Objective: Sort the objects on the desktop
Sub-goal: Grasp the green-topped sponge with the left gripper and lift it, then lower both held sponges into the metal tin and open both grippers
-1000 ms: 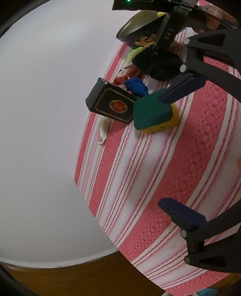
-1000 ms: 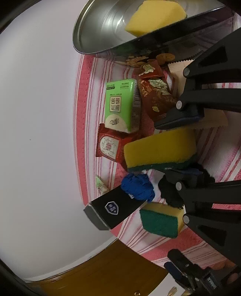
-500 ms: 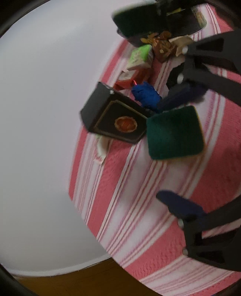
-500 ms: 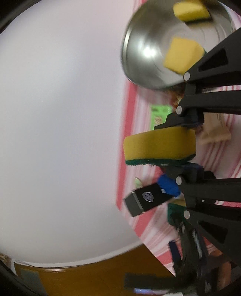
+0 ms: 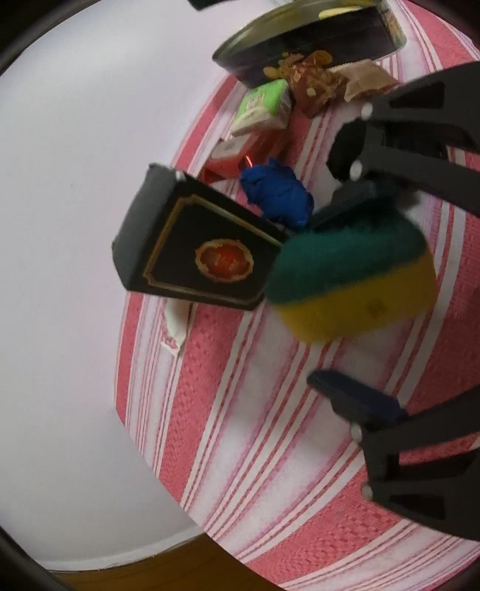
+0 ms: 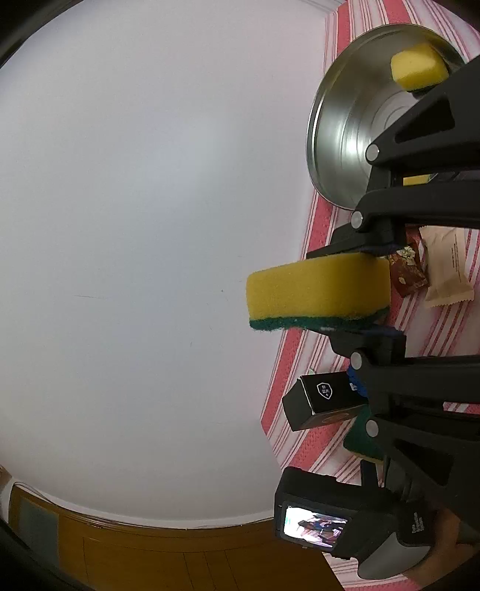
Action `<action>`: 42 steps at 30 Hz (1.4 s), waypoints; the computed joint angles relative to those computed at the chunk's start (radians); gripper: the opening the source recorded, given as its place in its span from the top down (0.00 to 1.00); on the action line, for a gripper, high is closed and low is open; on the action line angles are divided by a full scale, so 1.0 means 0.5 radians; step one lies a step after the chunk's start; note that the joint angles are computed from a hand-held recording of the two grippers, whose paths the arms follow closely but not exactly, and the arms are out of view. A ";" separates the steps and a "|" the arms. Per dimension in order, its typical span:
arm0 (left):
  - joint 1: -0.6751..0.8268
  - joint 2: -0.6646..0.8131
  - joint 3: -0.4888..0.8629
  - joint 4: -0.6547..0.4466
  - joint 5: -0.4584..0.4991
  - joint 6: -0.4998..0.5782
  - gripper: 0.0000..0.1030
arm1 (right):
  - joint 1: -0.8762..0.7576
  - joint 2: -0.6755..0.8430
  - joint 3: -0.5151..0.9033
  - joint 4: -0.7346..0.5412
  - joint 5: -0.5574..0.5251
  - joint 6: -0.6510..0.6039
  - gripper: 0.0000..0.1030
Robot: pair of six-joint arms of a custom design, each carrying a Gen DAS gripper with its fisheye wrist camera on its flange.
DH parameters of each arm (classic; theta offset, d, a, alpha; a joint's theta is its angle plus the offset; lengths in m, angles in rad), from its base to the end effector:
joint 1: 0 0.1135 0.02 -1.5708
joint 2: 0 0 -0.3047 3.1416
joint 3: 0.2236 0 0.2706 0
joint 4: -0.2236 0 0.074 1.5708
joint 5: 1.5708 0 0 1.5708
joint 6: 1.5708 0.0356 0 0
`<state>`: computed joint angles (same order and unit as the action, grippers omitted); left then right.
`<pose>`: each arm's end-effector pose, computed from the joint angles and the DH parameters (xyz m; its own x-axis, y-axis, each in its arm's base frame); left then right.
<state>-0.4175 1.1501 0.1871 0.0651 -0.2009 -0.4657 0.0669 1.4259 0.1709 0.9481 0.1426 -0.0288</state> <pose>0.1522 -0.0597 0.1241 -0.7661 -0.1415 -0.6270 -0.0676 0.9878 -0.1404 0.2190 0.0096 0.1498 -0.3033 -0.0489 -0.9516 0.0603 0.9957 -0.0704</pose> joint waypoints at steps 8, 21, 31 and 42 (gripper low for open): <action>0.180 -0.151 -0.107 0.109 0.361 0.085 0.57 | -0.106 -0.049 -0.014 -0.039 -0.110 0.036 0.70; -0.240 -1.203 -0.213 -0.511 -0.132 -0.146 0.60 | -0.388 -0.188 -0.093 0.027 -0.367 0.058 0.70; -0.620 -1.377 -0.100 -0.751 -0.442 -0.232 0.60 | -1.149 -0.296 -0.170 -0.011 -0.866 -0.025 0.70; -1.370 -0.666 0.125 -0.355 -0.932 -0.404 0.60 | -1.756 -0.027 -0.091 0.171 -1.237 -0.118 0.70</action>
